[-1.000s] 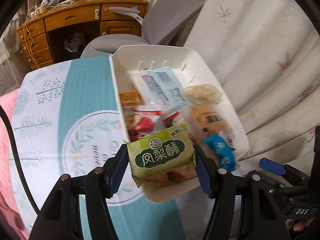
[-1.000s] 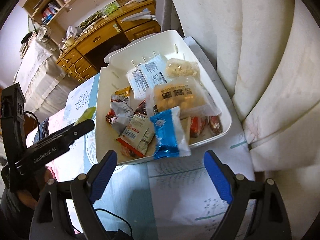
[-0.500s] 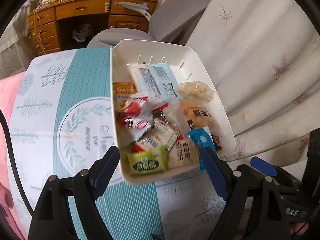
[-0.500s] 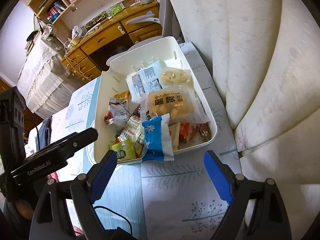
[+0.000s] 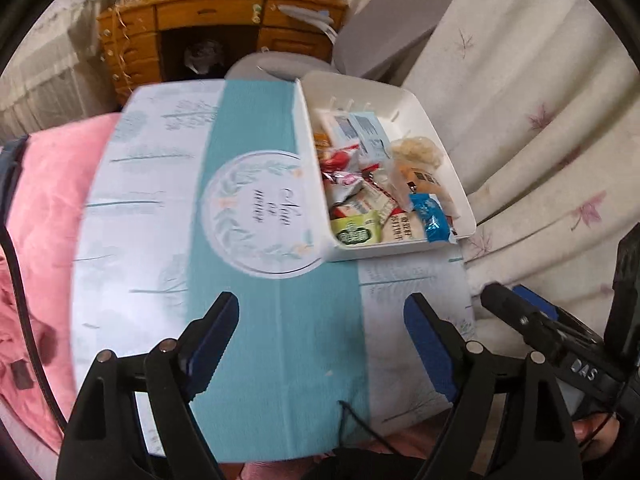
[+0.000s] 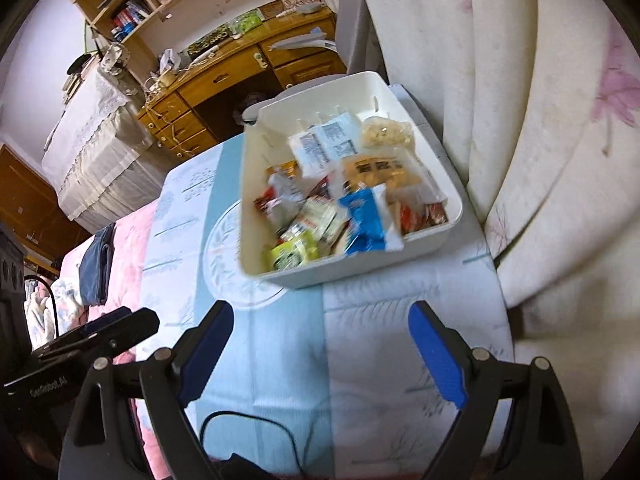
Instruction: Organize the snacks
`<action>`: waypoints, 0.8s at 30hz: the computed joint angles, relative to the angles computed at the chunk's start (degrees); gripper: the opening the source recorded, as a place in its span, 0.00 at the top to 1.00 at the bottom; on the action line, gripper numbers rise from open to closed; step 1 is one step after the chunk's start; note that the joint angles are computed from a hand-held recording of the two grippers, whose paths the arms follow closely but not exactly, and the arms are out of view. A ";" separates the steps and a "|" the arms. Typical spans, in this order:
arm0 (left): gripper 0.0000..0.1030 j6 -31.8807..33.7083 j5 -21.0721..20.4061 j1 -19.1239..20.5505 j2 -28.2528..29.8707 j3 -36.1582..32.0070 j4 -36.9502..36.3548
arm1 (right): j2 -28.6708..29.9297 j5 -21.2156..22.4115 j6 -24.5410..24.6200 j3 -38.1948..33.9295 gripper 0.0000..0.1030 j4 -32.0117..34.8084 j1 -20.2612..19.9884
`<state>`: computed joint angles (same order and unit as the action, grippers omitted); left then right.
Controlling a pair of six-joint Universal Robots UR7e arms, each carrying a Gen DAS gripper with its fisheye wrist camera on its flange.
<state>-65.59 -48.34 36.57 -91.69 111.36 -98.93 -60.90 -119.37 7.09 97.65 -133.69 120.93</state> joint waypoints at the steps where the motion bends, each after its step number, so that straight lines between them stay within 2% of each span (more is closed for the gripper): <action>1: 0.18 -1.53 0.18 -1.19 -1.35 0.39 1.70 | -0.73 0.25 0.44 0.78 0.06 0.37 0.73; 7: 0.17 -12.74 1.43 -8.41 -4.85 -0.49 13.34 | -4.64 2.52 2.50 2.52 0.04 5.72 4.14; 14: 0.03 -26.08 4.62 -15.85 -3.08 -4.17 25.97 | -7.06 2.12 2.31 0.80 0.03 10.80 7.01; 15: 0.01 -27.42 4.78 -16.51 -2.66 -4.63 27.41 | -7.60 1.99 2.17 0.95 0.03 11.13 7.24; 21: 0.01 -35.04 4.55 -19.18 0.35 -7.28 35.36 | -10.19 0.19 2.07 2.94 0.00 10.62 8.41; 24: 0.01 -37.16 4.43 -19.83 0.60 -6.84 35.34 | -10.82 -0.48 1.21 3.58 0.00 10.66 8.69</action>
<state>-102.76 -43.91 16.74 -91.09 104.52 -63.59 -71.72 -119.85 8.30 101.23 -123.03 129.62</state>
